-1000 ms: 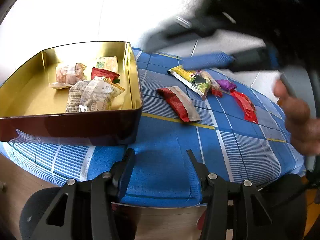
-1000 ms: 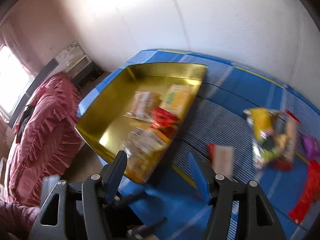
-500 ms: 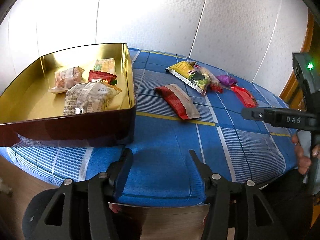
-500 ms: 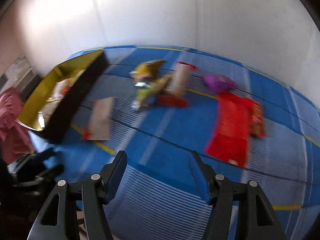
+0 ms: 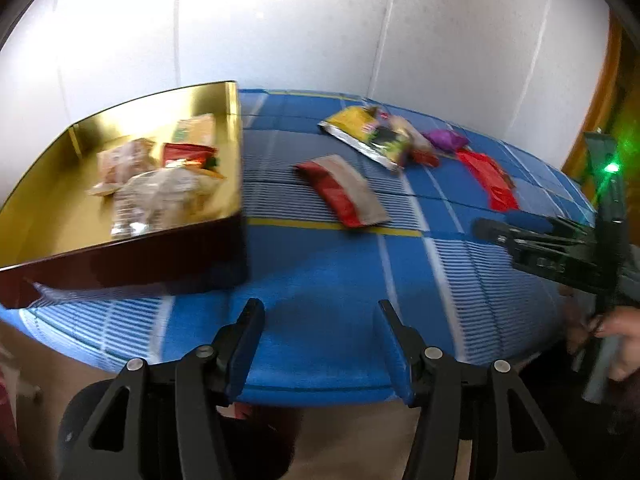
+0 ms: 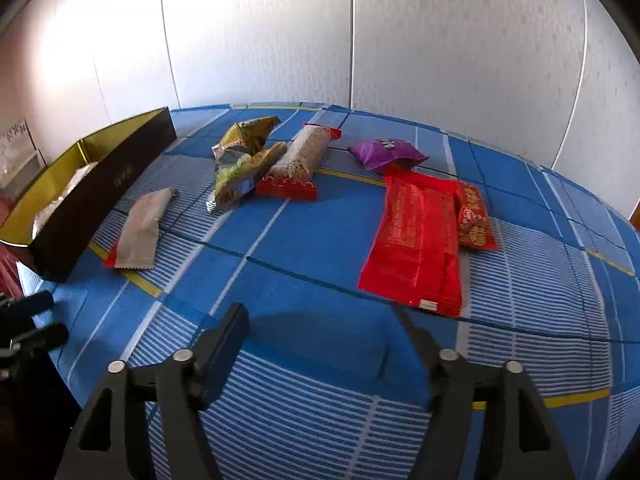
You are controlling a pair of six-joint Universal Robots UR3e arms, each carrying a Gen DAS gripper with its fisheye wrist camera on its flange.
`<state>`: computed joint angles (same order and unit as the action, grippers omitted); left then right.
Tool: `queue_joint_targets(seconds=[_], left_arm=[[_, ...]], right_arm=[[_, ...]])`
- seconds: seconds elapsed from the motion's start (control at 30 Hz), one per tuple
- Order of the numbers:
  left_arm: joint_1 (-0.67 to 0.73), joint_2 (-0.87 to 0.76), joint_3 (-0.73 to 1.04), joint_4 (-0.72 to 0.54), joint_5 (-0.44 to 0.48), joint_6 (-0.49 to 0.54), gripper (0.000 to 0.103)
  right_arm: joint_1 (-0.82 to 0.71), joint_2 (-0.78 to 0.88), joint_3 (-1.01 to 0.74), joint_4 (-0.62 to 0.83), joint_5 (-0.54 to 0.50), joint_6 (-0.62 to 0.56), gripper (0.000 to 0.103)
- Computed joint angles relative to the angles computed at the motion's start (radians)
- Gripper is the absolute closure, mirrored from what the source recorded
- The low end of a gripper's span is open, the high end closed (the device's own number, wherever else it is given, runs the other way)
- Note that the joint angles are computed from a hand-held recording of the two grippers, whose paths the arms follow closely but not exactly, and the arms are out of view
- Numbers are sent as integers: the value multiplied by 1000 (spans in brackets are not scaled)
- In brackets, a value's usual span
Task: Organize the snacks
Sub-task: 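Lower the left tool onto the white-and-red wafer pack and close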
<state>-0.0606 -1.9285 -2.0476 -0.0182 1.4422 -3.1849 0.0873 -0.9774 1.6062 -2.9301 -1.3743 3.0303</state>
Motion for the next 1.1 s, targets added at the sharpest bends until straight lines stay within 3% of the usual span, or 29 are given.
queue_joint_targets(seconds=[0.3,0.57,0.77,1.0,1.1], left_arm=[[-39,-39,268,-266,-26,-15,46],[-75,-256,753,-648,36,-117,52],[-106,-439,1074,-831,118,-149,52],[-125,-541,1224,-907,183,-147,53],[-136,-539,1181,-842,212,-112,60]], right_arm=[[13,12,5,-37,-15,4,25],[4,9,9,-36,4,6,25],[-9,2,17,-37,33,18,25],[-21,0,20,-36,59,28,25],[-23,0,19,-36,64,30,25]])
